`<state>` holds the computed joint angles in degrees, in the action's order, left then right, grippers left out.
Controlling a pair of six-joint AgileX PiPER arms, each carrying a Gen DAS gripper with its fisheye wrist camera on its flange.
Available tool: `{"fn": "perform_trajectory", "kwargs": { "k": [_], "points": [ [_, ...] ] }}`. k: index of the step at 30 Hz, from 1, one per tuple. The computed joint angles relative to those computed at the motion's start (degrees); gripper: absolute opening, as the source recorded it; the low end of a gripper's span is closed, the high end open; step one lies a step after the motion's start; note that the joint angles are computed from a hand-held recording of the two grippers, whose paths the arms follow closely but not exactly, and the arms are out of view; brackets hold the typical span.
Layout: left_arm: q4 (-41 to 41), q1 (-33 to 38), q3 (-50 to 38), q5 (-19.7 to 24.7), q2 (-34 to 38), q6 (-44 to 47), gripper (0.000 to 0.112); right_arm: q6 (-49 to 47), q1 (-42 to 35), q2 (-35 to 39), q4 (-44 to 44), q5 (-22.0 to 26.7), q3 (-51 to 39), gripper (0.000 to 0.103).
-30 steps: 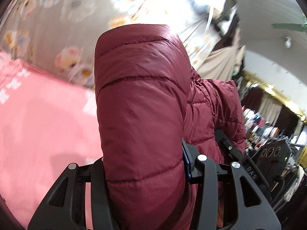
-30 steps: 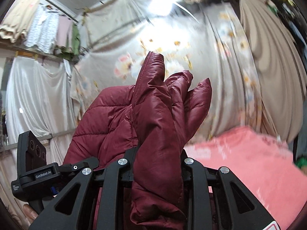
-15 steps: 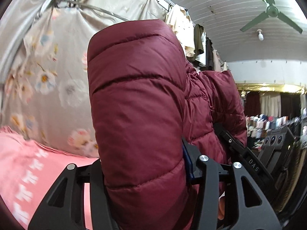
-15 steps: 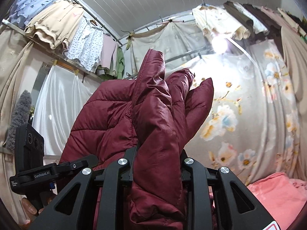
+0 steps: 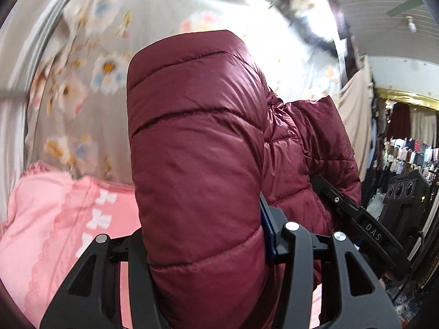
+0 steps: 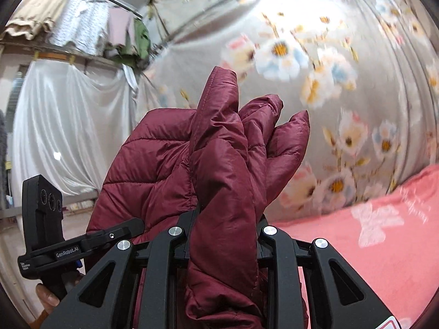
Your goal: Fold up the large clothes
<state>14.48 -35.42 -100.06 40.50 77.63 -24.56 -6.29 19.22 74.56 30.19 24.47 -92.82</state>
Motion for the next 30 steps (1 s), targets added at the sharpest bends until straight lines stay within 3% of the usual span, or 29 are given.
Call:
{"fn": "perform_trajectory", "kwargs": {
  "k": [4, 8, 11, 19, 23, 26, 30],
  "points": [
    [-18.4, 12.3, 7.9, -7.3, 3.1, 15.6, 0.046, 0.7, 2.0, 7.0, 0.2, -4.6, 2.9, 0.023],
    [-34.6, 20.1, 11.0, -10.1, 9.4, 31.2, 0.046, 0.1, 2.7, 13.5, 1.6, -6.7, 3.8, 0.023],
    [-41.1, 22.9, 12.8, -11.2, 13.4, 37.4, 0.046, -0.4, 2.8, 18.0, 2.7, -6.7, 3.8, 0.023],
    [-41.9, 24.5, 16.1, -14.3, 22.3, 38.6, 0.046, -1.4, 2.7, 27.3, 4.1, -4.9, 3.5, 0.022],
    [-43.1, 24.8, 18.3, -15.8, 23.5, 39.8, 0.048, -1.0, 2.8, 29.9, 3.2, -4.8, 3.5, 0.022],
    [-42.5, 24.5, 21.1, -17.8, 22.8, 39.2, 0.054, 2.9, 2.6, 32.3, -0.9, -1.9, 1.2, 0.035],
    [-35.6, 25.6, 18.6, -17.3, 25.6, 31.5, 0.073, 5.3, 1.3, 32.3, -2.4, 2.0, -0.1, 0.047]
  ]
}}
